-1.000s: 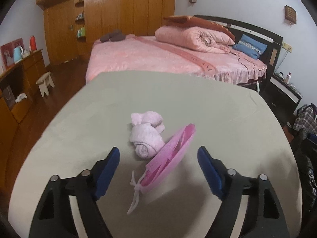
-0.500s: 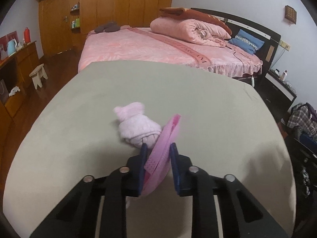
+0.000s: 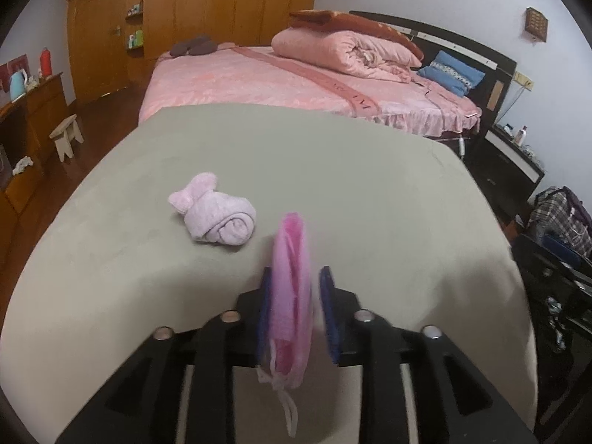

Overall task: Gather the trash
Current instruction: 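Grasp the pink face mask with the left gripper, then grasp the pink rolled sock with the right gripper while the left gripper holds the mask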

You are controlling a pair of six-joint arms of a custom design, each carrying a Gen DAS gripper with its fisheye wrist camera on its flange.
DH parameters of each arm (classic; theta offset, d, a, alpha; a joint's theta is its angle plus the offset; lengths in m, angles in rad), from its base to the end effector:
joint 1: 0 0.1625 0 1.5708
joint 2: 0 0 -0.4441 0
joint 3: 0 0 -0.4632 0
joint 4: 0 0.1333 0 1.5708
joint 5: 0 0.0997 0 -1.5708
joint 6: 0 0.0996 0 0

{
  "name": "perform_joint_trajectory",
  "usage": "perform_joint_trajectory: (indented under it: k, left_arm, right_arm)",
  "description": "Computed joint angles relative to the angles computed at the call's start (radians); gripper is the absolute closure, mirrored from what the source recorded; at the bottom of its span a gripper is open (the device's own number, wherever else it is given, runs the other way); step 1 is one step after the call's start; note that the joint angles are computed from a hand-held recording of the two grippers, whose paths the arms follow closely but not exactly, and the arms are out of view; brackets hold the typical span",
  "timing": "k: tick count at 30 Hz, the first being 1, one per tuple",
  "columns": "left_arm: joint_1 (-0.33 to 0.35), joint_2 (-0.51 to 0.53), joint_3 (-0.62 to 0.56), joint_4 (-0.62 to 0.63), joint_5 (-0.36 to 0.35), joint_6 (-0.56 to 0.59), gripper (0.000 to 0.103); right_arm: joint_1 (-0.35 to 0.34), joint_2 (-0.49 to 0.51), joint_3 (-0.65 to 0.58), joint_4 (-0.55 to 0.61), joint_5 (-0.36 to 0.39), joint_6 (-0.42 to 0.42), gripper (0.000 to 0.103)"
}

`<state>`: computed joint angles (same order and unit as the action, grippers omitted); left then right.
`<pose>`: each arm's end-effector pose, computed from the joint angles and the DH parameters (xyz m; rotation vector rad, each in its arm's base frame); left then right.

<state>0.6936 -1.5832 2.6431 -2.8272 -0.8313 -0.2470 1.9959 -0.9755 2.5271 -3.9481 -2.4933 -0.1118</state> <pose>-0.1280 -0.3671 0.1498 0.6892 2.4250 -0.7305 0.2016 -0.3146 0.0996 0.1178 -2.1748 1.0858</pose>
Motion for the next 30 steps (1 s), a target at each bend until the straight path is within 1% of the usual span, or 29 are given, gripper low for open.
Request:
perform_joint_trajectory:
  k: [2, 5, 6, 7, 8, 11, 15, 21, 25, 30]
  left_arm:
    - [0.013, 0.023, -0.009, -0.009, 0.007, 0.005, 0.059]
    - [0.032, 0.047, -0.015, -0.021, -0.005, 0.011, 0.060]
    - [0.034, 0.049, -0.014, -0.023, -0.009, 0.012, 0.069]
    - [0.033, 0.048, -0.010, -0.029, -0.007, 0.013, 0.075]
    - [0.029, 0.042, -0.006, -0.028, -0.011, 0.011, 0.086]
    - [0.022, 0.024, 0.007, -0.038, -0.016, 0.017, 0.092]
    - [0.003, -0.023, 0.024, -0.040, -0.008, 0.020, 0.093]
    - [-0.016, -0.131, 0.030, 0.036, 0.013, 0.005, 0.093]
    - [-0.016, -0.212, 0.032, 0.093, 0.046, -0.003, 0.093]
    - [-0.004, -0.271, 0.033, 0.120, 0.097, 0.014, 0.093]
  right_arm:
    - [-0.003, -0.004, 0.004, -0.002, -0.002, 0.003, 0.005]
    - [-0.004, -0.003, 0.008, -0.006, -0.005, 0.007, 0.005]
    - [-0.006, -0.004, 0.010, -0.005, -0.002, 0.009, 0.005]
    - [-0.007, -0.006, 0.010, -0.002, 0.000, 0.010, 0.005]
    - [-0.006, -0.007, 0.012, 0.001, 0.002, 0.012, 0.005]
    - [-0.007, -0.009, 0.009, 0.011, 0.010, 0.012, 0.006]
    - [0.002, -0.005, -0.002, 0.021, 0.016, 0.003, 0.006]
    - [0.024, 0.020, -0.034, 0.028, 0.022, -0.002, 0.005]
    - [0.041, 0.044, -0.063, 0.038, 0.032, -0.009, 0.006]
    - [0.062, 0.088, -0.113, 0.052, 0.058, -0.022, 0.006]
